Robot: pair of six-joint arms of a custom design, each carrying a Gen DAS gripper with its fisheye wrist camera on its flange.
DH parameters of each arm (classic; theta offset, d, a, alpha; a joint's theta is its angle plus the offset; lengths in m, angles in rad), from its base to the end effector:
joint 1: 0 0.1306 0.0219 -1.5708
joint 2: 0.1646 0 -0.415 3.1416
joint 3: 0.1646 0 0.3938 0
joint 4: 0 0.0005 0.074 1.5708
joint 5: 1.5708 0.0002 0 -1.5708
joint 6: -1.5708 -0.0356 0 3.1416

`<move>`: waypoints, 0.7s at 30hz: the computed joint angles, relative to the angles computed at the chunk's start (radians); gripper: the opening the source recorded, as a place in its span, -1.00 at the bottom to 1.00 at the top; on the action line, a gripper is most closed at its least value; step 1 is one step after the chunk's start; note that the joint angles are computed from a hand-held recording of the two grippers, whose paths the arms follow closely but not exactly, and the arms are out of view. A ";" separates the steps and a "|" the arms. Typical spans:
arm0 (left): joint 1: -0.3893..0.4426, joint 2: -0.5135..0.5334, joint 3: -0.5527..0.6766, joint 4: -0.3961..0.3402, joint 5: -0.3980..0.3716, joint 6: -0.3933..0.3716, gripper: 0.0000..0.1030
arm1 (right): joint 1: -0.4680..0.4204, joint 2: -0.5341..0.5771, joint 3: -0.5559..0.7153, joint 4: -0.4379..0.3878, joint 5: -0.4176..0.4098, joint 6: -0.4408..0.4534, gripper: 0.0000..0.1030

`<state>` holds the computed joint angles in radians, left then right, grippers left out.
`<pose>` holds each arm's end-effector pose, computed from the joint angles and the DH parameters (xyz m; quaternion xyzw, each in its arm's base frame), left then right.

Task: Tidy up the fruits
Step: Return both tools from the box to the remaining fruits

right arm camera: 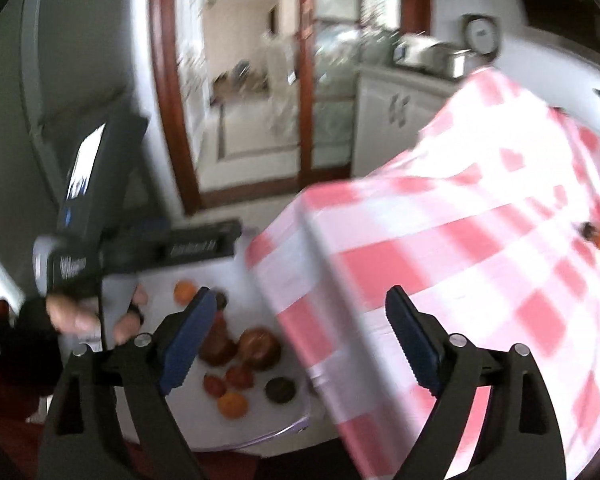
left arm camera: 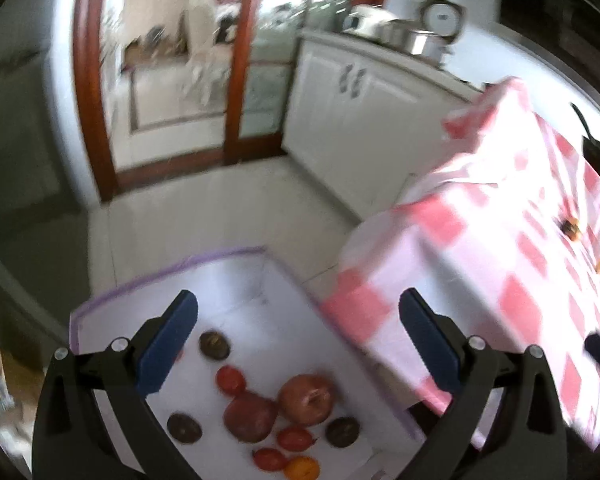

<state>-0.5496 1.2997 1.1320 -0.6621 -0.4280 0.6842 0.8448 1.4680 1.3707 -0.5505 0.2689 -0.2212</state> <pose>0.3807 -0.2165 0.3989 -0.1380 0.9037 -0.0432 0.4031 0.3565 0.3865 0.4410 -0.2154 0.8628 0.1208 0.4410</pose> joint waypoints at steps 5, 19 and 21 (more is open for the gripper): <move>-0.079 0.070 0.120 0.025 -0.027 -0.163 0.96 | -0.078 -0.094 -0.071 0.049 0.049 -0.100 0.69; -0.227 0.461 0.654 0.010 0.182 -0.373 0.96 | -0.391 -0.247 -0.214 -0.009 0.133 -0.368 0.69; -0.237 0.530 0.745 -0.011 0.199 -0.388 0.96 | -0.451 -0.245 -0.207 -0.041 0.112 -0.391 0.69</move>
<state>-0.7867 1.8298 1.8774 -0.6729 -0.2289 0.2965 0.3941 1.2235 1.1633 -0.5917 0.3807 -0.6125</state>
